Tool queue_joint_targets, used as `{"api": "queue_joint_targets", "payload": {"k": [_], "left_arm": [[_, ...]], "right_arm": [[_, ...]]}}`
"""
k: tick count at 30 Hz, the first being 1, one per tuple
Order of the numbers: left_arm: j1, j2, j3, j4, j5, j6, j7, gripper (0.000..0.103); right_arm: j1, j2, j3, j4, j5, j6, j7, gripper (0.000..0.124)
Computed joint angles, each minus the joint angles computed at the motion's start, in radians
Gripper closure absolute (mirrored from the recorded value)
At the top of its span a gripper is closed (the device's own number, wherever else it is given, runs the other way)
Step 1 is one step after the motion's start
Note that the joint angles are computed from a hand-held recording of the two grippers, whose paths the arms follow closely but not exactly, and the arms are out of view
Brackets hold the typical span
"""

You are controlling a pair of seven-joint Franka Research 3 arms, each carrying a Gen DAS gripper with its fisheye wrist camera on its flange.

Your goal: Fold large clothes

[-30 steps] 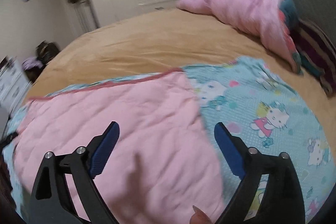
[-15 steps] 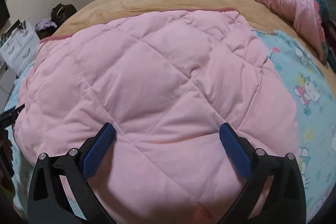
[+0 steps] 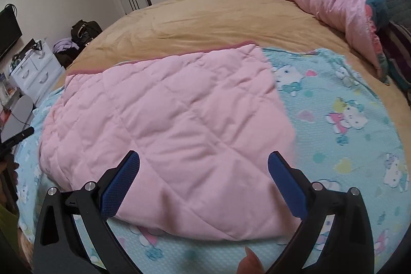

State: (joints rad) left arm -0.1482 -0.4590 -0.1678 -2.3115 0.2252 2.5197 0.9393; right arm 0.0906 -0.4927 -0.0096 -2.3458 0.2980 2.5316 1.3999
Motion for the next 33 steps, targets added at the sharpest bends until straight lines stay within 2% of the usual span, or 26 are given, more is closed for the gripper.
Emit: {"api": "queue_joint_targets", "payload": {"k": [11, 20, 26, 29, 33], "left_arm": [[0.032, -0.031, 0.013, -0.006, 0.037, -0.057, 0.026, 0.009], [0.025, 0.049, 0.036, 0.035, -0.017, -0.046, 0.073, 0.009], [-0.020, 0.139, 0.085, 0.073, -0.189, -0.015, 0.186, 0.009], [-0.038, 0.187, 0.111, 0.083, -0.306, 0.012, 0.273, 0.009], [-0.038, 0.258, 0.125, 0.113, -0.462, 0.008, 0.395, 0.008]], "right_arm": [[-0.056, 0.020, -0.053, 0.021, 0.006, -0.035, -0.020, 0.025], [-0.052, 0.137, -0.101, 0.108, 0.103, -0.118, -0.104, 0.025], [-0.069, 0.253, -0.098, 0.190, 0.129, -0.181, -0.126, 0.025], [-0.069, 0.321, -0.110, 0.245, 0.202, -0.239, -0.168, 0.025], [-0.085, 0.406, -0.110, 0.314, 0.288, -0.302, -0.215, 0.025]]}}
